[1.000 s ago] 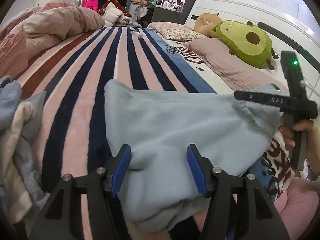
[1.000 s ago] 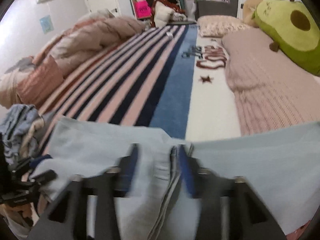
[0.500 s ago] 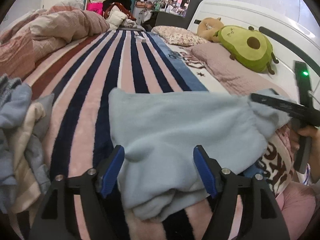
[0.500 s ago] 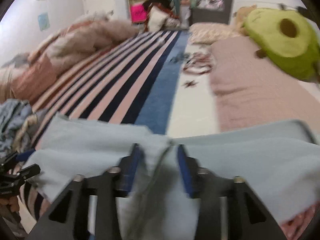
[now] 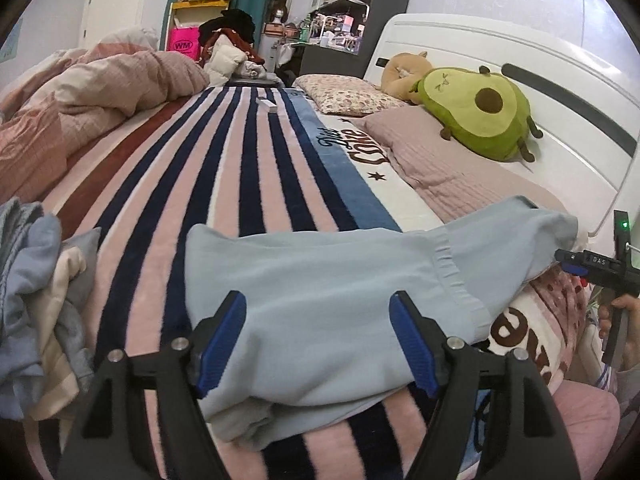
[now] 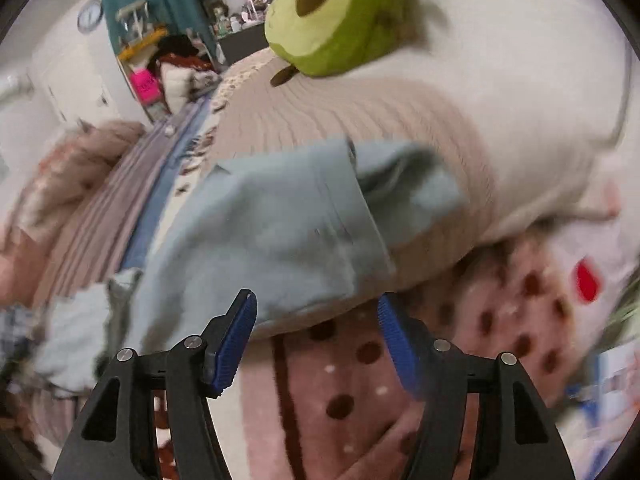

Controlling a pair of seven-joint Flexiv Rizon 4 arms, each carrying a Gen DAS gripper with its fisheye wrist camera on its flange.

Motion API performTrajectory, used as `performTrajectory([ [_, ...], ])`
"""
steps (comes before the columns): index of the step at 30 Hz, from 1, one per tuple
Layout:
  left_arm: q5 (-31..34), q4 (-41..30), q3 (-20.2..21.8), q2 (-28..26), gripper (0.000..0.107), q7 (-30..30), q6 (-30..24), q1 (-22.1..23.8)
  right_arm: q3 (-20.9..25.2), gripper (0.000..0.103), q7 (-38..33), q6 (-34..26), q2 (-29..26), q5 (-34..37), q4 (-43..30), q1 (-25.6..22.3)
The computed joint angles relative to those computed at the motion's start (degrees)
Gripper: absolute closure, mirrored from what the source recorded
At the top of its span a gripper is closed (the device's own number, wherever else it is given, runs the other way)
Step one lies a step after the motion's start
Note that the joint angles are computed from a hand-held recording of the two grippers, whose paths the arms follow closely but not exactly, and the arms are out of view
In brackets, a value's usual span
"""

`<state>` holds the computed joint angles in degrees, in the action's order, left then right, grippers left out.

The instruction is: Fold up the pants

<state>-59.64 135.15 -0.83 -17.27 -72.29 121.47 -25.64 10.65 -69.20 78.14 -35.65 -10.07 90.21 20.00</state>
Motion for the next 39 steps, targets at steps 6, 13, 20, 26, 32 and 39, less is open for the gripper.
performTrajectory([
  [6,-9.0,-3.5,-0.7,-1.6,0.036,7.9,0.6,-2.4,7.5,0.041,-6.0,1.8,-5.1,6.3,-5.4,-5.0],
  [13,-10.1,-5.3,-2.6,-2.8,0.036,9.4,0.7,-0.6,11.1,0.061,-6.7,6.9,-4.2,9.0,-3.2,-7.0],
  [20,-7.3,-5.8,-1.9,-3.0,0.036,8.7,0.1,-0.7,7.9,0.063,-5.6,8.6,-5.0,7.7,-5.6,-3.8],
  [26,-4.5,-3.7,-1.7,-1.7,0.036,5.4,1.3,-0.4,-1.1,0.099,-0.8,15.8,-3.5,1.6,-2.1,2.9],
  [32,3.6,1.5,-0.7,1.5,0.036,-2.8,4.1,1.8,-0.3,0.099,-1.0,18.0,-1.4,-4.4,-2.2,5.8],
  [39,9.3,10.6,0.1,7.4,0.036,-9.5,7.0,4.7,14.1,0.099,-13.6,5.5,-6.2,-12.3,-9.8,6.8],
])
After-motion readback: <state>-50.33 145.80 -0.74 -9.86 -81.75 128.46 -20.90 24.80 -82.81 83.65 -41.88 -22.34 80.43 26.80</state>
